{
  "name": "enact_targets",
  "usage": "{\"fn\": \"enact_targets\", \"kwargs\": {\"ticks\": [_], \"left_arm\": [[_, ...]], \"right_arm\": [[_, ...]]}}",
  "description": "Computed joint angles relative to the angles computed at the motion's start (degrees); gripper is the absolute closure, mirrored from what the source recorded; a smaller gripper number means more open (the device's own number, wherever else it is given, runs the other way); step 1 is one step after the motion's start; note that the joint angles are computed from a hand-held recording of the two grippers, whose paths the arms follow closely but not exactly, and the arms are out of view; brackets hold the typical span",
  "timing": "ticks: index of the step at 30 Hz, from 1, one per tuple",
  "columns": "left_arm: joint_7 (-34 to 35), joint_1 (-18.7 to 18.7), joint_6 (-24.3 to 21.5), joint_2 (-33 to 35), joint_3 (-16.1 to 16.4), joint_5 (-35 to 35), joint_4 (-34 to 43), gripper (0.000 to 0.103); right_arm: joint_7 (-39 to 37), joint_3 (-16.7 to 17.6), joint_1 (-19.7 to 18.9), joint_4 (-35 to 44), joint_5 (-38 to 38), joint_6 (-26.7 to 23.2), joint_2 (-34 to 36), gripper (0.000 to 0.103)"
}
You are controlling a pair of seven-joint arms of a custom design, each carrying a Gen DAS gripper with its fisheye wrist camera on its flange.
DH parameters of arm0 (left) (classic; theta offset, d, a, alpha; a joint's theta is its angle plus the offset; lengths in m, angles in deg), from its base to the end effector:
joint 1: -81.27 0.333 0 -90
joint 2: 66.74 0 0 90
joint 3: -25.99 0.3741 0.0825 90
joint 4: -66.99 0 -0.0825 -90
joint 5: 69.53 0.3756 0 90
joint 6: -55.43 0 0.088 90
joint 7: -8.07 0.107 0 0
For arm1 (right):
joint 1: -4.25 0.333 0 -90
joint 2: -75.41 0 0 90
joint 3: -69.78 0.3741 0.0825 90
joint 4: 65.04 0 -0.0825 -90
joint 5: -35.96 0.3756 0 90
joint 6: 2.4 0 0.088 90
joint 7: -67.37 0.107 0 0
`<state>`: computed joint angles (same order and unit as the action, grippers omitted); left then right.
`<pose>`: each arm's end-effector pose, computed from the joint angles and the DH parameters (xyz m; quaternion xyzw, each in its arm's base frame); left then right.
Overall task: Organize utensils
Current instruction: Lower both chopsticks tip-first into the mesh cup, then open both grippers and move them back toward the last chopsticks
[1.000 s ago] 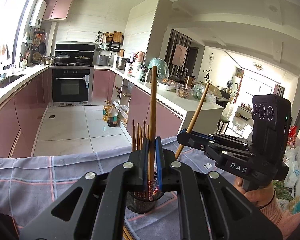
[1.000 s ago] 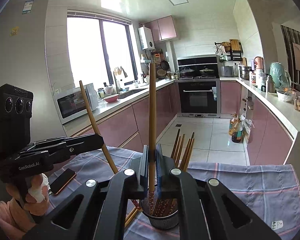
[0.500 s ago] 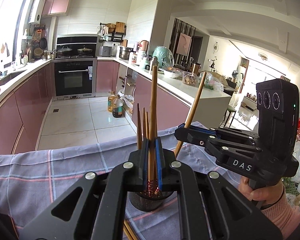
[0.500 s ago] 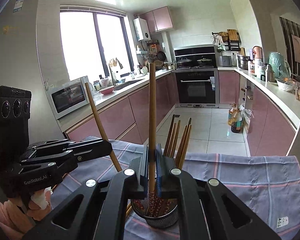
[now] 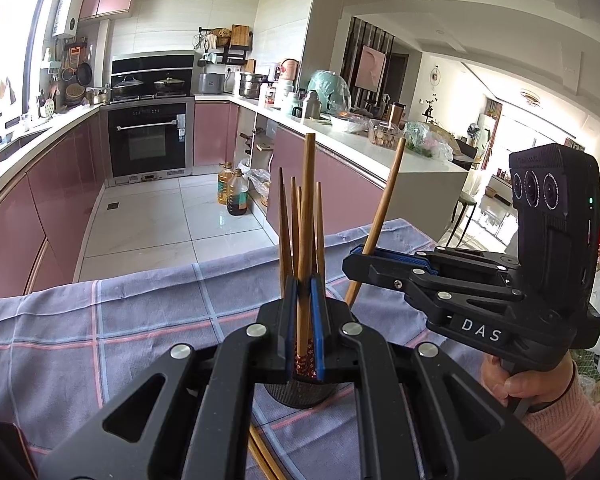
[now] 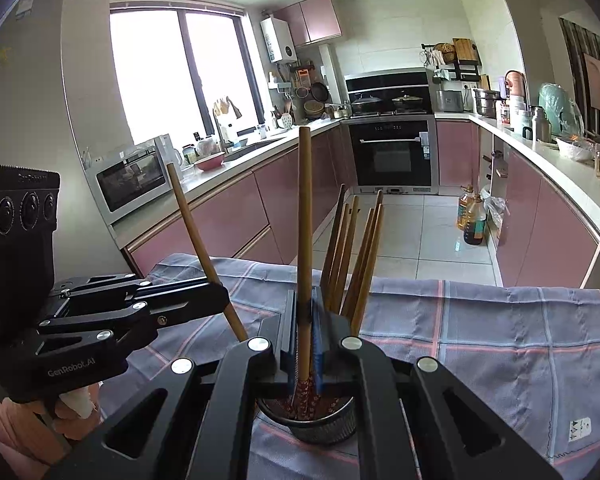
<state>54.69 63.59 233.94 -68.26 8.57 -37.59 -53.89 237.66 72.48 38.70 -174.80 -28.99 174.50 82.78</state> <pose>0.4403 -0.3671 0.6053 -0.4767 0.7265 -0.4561 0.1919 0.4478 0.4304 0.5761 -0.7031 0.4935 -0.1819 0.4785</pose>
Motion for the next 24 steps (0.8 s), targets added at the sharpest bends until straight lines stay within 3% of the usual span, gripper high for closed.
{"fn": "enact_targets", "kwargs": {"ticks": [14,24], "left_arm": [[5.0,-2.1,-2.9,2.2,1.1,-4.6,2.1,0.095],[3.8,-3.5,-3.4,4.0,2.8,-3.2,3.6,0.096]], "right_arm": [[-10.6,-0.9,1.3,-0.2,11.7,0.0,2.2,0.097],[-16.5,-2.9,3.1,-0.2,18.9,0.6,3.3,0.096]]}}
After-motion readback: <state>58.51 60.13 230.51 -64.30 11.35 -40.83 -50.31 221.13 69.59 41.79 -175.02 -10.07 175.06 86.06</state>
